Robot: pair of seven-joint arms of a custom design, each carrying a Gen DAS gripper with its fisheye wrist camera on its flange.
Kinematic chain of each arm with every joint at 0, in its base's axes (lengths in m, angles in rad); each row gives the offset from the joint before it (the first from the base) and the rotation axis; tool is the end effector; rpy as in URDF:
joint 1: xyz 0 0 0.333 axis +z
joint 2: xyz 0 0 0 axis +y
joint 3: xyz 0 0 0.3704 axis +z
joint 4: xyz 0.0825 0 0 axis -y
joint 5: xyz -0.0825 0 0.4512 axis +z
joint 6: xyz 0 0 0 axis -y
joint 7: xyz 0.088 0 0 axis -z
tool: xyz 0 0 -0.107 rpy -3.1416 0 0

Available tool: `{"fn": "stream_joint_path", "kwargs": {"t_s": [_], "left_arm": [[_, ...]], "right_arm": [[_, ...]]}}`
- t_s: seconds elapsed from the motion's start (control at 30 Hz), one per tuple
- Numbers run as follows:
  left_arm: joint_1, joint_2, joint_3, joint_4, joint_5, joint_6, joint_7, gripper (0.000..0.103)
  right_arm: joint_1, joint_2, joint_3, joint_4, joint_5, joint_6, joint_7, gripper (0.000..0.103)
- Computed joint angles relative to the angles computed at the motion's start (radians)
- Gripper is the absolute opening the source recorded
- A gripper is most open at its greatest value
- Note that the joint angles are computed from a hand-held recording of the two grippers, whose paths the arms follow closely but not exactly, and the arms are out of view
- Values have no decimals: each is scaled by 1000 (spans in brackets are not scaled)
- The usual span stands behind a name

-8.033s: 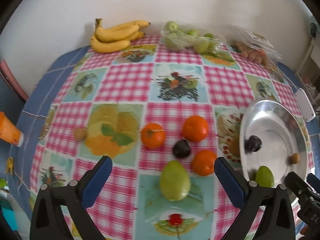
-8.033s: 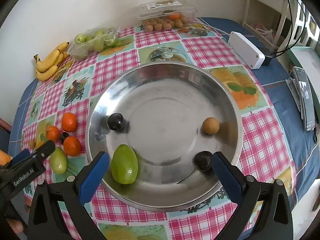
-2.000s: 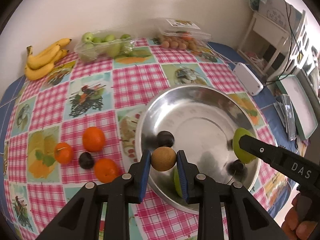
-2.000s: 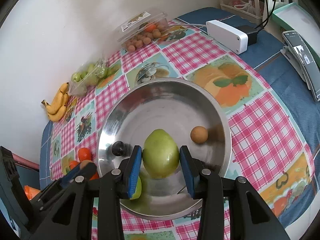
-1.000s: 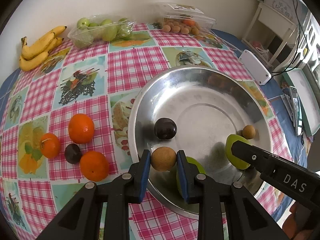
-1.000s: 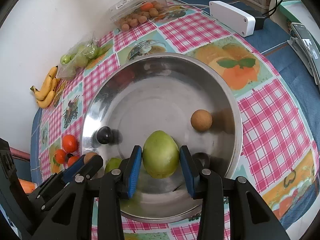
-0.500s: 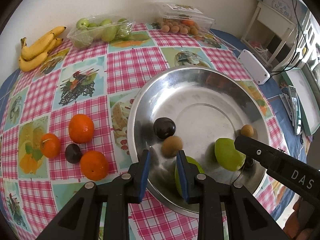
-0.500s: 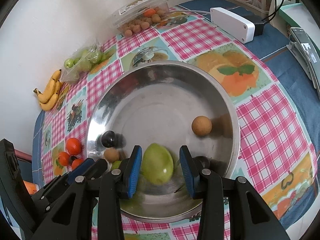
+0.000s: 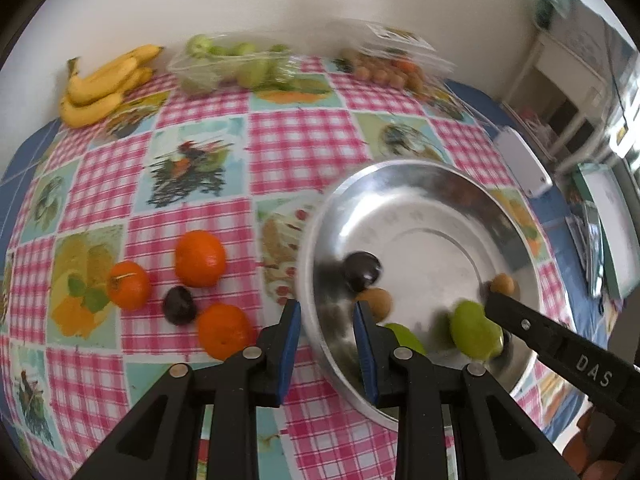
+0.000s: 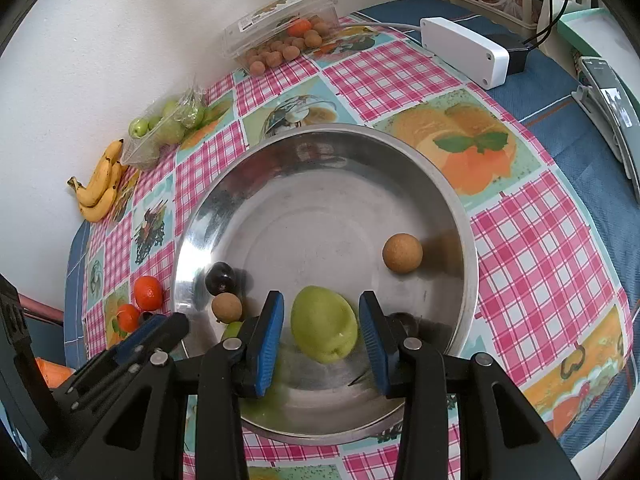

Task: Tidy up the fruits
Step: 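Open the right gripper to drop the mango while the left gripper releases the brown fruit into the plate, then withdraw both grippers from the plate toward the oranges and plum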

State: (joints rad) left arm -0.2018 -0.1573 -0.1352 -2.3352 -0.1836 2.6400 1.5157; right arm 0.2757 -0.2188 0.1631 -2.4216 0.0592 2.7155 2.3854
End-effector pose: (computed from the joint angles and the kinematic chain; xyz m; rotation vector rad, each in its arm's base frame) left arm 0.5365 -0.1850 0.4645 -1.8972 2.1939 -0.6499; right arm 0.4909 0.2307 0.4608 -1.4363 2.2095 -0.1057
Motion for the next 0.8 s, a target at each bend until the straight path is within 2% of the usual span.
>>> {"fn": "stream_joint_path", "kwargs": {"t_s": [0.13, 0.53, 0.6, 0.63, 0.67, 0.73, 0.8], "left_arm": [[34, -4, -3, -7, 61, 6, -117, 30], [72, 0, 13, -9, 111, -13, -237, 31], [75, 3, 12, -6, 121, -21, -248, 43], [77, 4, 9, -5, 131, -25, -259, 54], [78, 4, 9, -5, 135, -25, -264, 59], [79, 4, 7, -5, 148, -27, -273, 61], [85, 6, 2, -3, 178, -31, -296, 65]], "right_arm": [[-9, -5, 7, 2, -26, -10, 19, 41], [-22, -6, 23, 19, -114, -48, 63, 41], [-27, -3, 29, 26, -146, -62, 79, 41], [-27, -2, 28, 28, -156, -66, 81, 41], [-30, 0, 31, 34, -173, -77, 89, 41], [-32, 6, 35, 46, -206, -104, 103, 43], [-30, 13, 35, 58, -234, -132, 116, 51]]}}
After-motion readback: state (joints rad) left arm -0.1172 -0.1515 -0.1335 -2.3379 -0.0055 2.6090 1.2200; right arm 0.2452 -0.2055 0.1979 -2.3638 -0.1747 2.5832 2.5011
